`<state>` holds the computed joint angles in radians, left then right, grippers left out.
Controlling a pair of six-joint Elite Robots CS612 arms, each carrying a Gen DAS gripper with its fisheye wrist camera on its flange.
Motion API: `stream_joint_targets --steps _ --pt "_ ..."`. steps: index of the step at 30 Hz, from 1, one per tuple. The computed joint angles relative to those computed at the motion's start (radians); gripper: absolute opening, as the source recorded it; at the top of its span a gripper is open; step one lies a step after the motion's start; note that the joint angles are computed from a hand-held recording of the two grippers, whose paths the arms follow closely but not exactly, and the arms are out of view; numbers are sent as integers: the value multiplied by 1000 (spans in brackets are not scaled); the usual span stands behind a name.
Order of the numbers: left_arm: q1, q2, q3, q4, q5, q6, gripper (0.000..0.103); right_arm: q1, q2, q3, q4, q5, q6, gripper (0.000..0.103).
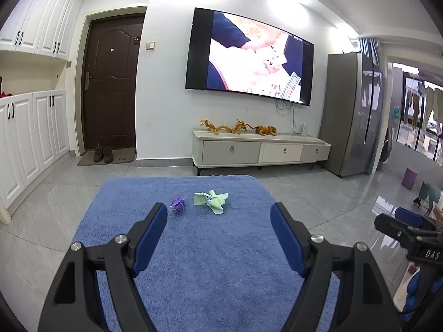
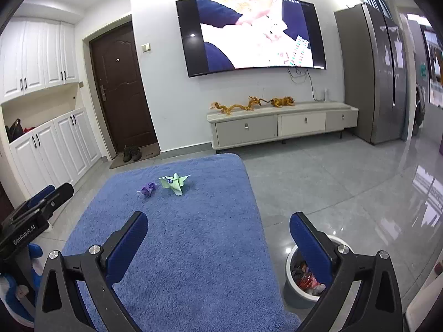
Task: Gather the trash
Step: 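Move both open tools back over the purple wrapper and green paper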
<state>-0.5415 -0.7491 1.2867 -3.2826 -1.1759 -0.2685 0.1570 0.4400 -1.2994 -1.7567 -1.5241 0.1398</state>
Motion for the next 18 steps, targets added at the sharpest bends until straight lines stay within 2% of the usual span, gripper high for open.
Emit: stream_joint_targets --steps 5,10,18 --pt "1 -7 14 -27 21 -17 76 4 7 -12 -32 -4 -14 103" --pt "1 -15 20 -59 40 -15 76 -3 11 -25 -49 56 -13 103" --pt "16 -22 5 -38 62 -28 76 -7 1 -11 -95 79 -6 103"
